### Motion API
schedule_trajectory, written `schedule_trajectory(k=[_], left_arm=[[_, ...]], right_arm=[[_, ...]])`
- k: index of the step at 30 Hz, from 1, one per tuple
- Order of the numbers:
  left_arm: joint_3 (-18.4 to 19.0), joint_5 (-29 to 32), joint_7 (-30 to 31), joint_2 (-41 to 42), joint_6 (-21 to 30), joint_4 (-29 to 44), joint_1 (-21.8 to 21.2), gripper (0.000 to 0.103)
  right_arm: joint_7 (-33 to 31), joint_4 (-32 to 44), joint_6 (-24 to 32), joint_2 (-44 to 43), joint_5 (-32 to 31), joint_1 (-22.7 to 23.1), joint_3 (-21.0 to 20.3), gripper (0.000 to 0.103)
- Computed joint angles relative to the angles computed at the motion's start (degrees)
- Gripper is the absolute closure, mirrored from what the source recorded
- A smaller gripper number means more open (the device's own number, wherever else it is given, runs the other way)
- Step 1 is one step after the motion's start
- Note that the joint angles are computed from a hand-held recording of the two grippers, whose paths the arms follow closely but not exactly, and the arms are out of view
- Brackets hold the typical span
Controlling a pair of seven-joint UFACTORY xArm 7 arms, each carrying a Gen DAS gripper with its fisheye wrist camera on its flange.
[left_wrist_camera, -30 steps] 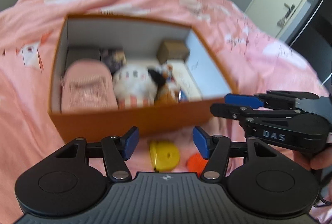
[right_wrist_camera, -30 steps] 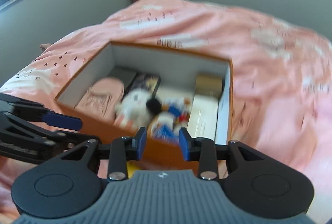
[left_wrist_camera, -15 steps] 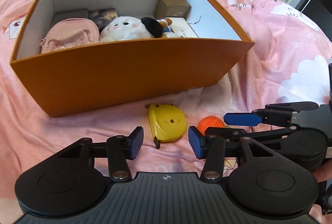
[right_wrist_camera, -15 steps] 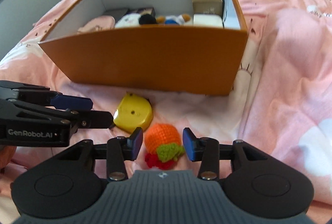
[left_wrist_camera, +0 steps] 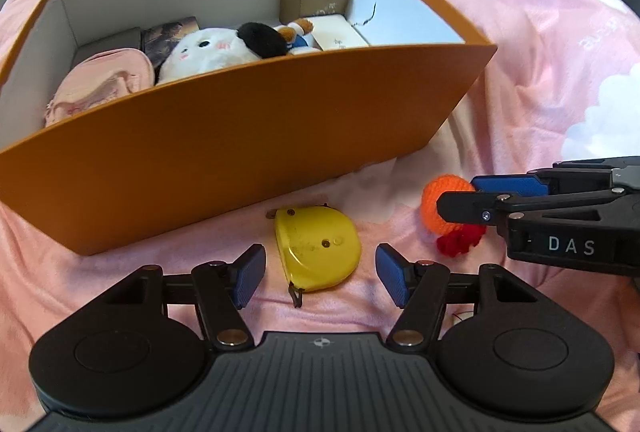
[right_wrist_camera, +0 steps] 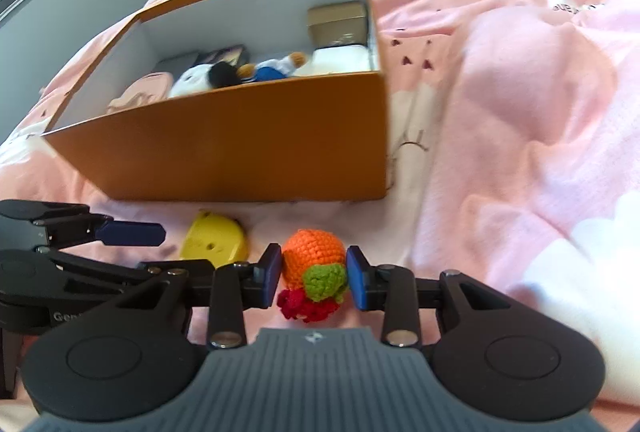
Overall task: Organize objects
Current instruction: 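Grasp the yellow tape measure with the left gripper while the right grasps the crocheted fruit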
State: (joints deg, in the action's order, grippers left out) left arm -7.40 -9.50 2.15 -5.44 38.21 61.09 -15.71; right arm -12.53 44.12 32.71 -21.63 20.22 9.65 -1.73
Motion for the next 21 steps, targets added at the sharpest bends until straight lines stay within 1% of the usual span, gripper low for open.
schedule_trajectory(k=[3, 5, 9, 10, 12, 13, 16, 21], left_arm=[[-0.5, 2.4, -2.1, 1.6, 0.8, 1.2, 0.0, 0.030], [-0.7, 4.4, -4.9, 2.8, 1.4, 2.0, 0.0, 0.031], [-0.5, 4.3, -7.0, 4.0, 1.1, 2.5, 0.0, 0.033], [-0.6, 4.4, -7.1, 4.2, 1.0, 2.7, 0.0, 0.034], [-0.6, 4.2, -6.9, 4.4, 0.8, 2.7, -0.1, 0.041], [-0.6, 4.1, -6.9, 4.5, 0.8, 2.7, -0.2, 0.042], [-0.6, 4.4, -6.7, 4.4, 0.6, 2.5, -0.2, 0.042], [0.0, 0.5, -4.7, 2.2, -0.4, 0.5, 0.2, 0.042]], right_arm=[[-0.5, 0.5, 1.4, 1.6, 1.7, 0.2, -1.0, 0.066], [-1.1, 1.0, 1.9, 2.7, 3.1, 0.1, -1.5, 0.066], [-2.5, 1.2, 2.5, 3.3, 5.8, -0.4, -1.9, 0.065], [-2.8, 1.1, 2.5, 3.5, 6.1, -0.5, -1.8, 0.065], [-3.2, 1.2, 2.5, 3.6, 6.5, -0.7, -1.6, 0.065], [-3.4, 1.2, 2.6, 3.7, 6.7, -0.9, -1.6, 0.065], [-3.5, 1.4, 2.4, 4.2, 7.2, -1.0, -1.3, 0.064], [-3.3, 1.5, 2.2, 4.3, 6.9, -1.4, -0.8, 0.064]])
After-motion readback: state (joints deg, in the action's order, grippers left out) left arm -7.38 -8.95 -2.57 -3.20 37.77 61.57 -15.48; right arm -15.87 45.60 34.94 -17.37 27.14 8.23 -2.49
